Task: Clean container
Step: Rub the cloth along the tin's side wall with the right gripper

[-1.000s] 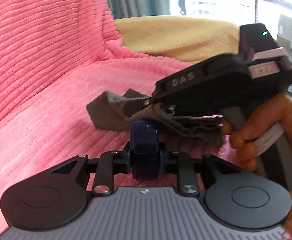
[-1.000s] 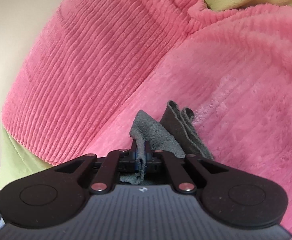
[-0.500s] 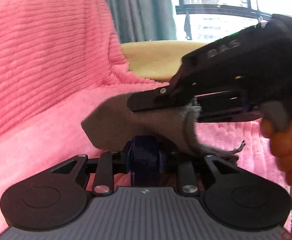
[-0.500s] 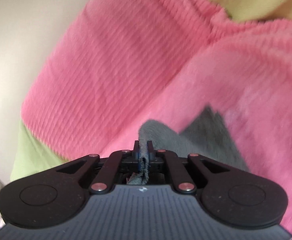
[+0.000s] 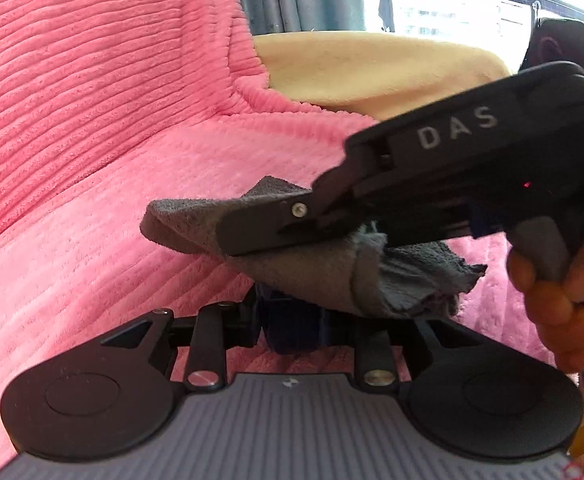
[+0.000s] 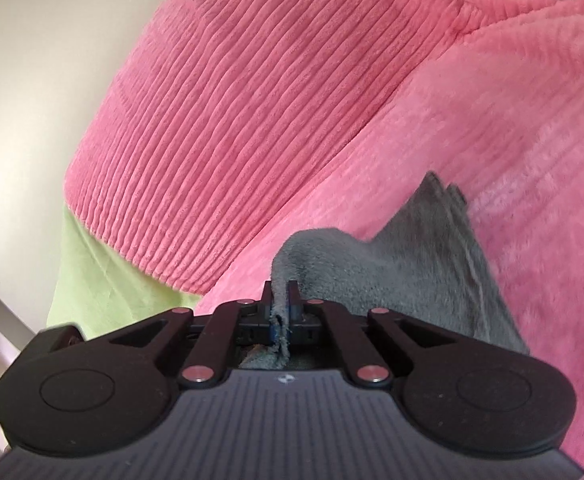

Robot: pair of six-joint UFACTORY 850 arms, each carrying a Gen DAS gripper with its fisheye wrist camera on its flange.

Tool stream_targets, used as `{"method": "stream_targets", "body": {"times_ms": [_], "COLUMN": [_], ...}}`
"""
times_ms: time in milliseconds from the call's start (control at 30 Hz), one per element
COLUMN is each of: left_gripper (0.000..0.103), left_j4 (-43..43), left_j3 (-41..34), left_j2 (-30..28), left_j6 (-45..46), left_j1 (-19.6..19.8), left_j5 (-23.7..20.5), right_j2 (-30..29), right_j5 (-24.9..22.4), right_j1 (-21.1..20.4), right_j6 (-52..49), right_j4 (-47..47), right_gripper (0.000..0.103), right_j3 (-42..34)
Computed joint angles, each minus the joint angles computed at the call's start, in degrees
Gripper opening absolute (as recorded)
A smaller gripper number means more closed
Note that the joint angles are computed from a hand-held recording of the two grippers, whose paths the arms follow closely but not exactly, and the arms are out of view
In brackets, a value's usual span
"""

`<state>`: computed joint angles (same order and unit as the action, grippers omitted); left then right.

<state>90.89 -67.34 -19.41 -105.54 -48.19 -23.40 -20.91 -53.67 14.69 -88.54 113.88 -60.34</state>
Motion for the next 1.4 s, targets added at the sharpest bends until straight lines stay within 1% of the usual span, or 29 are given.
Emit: {"method": "stream_targets", "body": {"times_ms": [100,167,267,400,467,500,533,600,633,667,700,800,867,933,1000,1033,1067,1100,1233,1400], "left_gripper": [0.032,0.032,0.032,0.032,0.036,0.043,0.046,0.045,0.041,0.034,0.031,0.031,0.031,0.031,0.031,0.030,0.030,0.030,0.030,0.031], "left_j4": [-0.2,-0.6,-1.5,-5.3,-5.4,-5.4,-3.2,1.5,1.3,0.1,-0.3,5.0,10.9,14.7,16.6,16.1,13.9,11.4,0.8,-3.9], "left_j3": [-0.1,-0.3,-0.7,-1.7,-1.7,-1.7,-1.5,-1.1,-1.5,-2.1,-2.6,-2.6,-2.0,-1.7,-1.6,-1.6,-1.6,-1.6,-1.2,-1.4], "left_j2": [-0.1,-0.3,-0.5,-0.6,-0.2,0.1,0.5,1.0,0.6,0.1,-0.7,-1.3,-1.6,-2.5,-2.9,-3.0,-2.8,-2.5,-0.8,-0.7], "left_j6": [1.0,2.0,3.0,8.0,8.3,8.3,6.2,2.0,2.8,4.5,5.6,-0.4,-6.4,-11.0,-14.3,-14.3,-12.4,-10.1,-0.6,4.9], "left_j1": [0.0,-0.2,0.0,-0.2,-0.1,-0.1,-0.2,-0.1,-0.1,-0.2,-0.3,-0.3,-0.6,-0.9,-0.5,-0.5,-0.6,-0.6,-0.5,-0.9], "left_j5": [-0.2,-0.7,-0.1,-0.1,0.2,0.4,0.5,1.1,0.8,0.4,-0.8,-2.5,-4.9,-8.6,-8.1,-7.9,-7.3,-6.7,-4.0,-4.1], "right_j2": [-0.8,-1.8,-2.4,-2.3,-2.1,-2.0,-1.8,-1.3,-0.9,-0.4,0.1,1.9,3.0,4.0,4.3,4.4,4.3,4.0,2.3,-1.4], "right_j5": [2.6,3.9,6.6,8.3,8.5,8.5,8.4,7.9,7.9,7.7,7.1,4.8,3.7,4.9,6.4,6.6,6.1,5.2,1.4,-1.6], "right_j1": [-0.1,-0.4,-0.6,0.1,0.5,0.6,0.8,0.7,0.7,0.7,0.5,0.0,-0.1,0.3,1.0,1.3,1.4,1.3,1.0,0.8], "right_j6": [-0.1,1.3,2.4,0.2,-1.0,-1.6,-2.2,-3.0,-3.3,-3.6,-3.7,-4.4,-4.9,-5.2,-4.6,-4.6,-4.3,-3.6,-1.9,-0.1], "right_j4": [2.2,1.8,0.9,2.6,4.4,5.0,5.6,6.4,6.8,7.3,7.7,9.6,8.6,5.8,2.0,0.9,0.1,-0.9,-3.1,-2.6], "right_gripper": [0.000,0.000,0.000,0.000,0.001,0.001,0.001,0.002,0.002,0.002,0.002,0.004,0.004,0.004,0.004,0.004,0.003,0.001,0.000,0.000], "right_j3": [-0.6,-1.5,-2.2,-2.2,-1.8,-1.6,-1.3,-0.6,-0.3,0.1,0.7,2.4,2.8,2.5,2.1,2.3,2.4,2.3,1.6,-1.1]}}
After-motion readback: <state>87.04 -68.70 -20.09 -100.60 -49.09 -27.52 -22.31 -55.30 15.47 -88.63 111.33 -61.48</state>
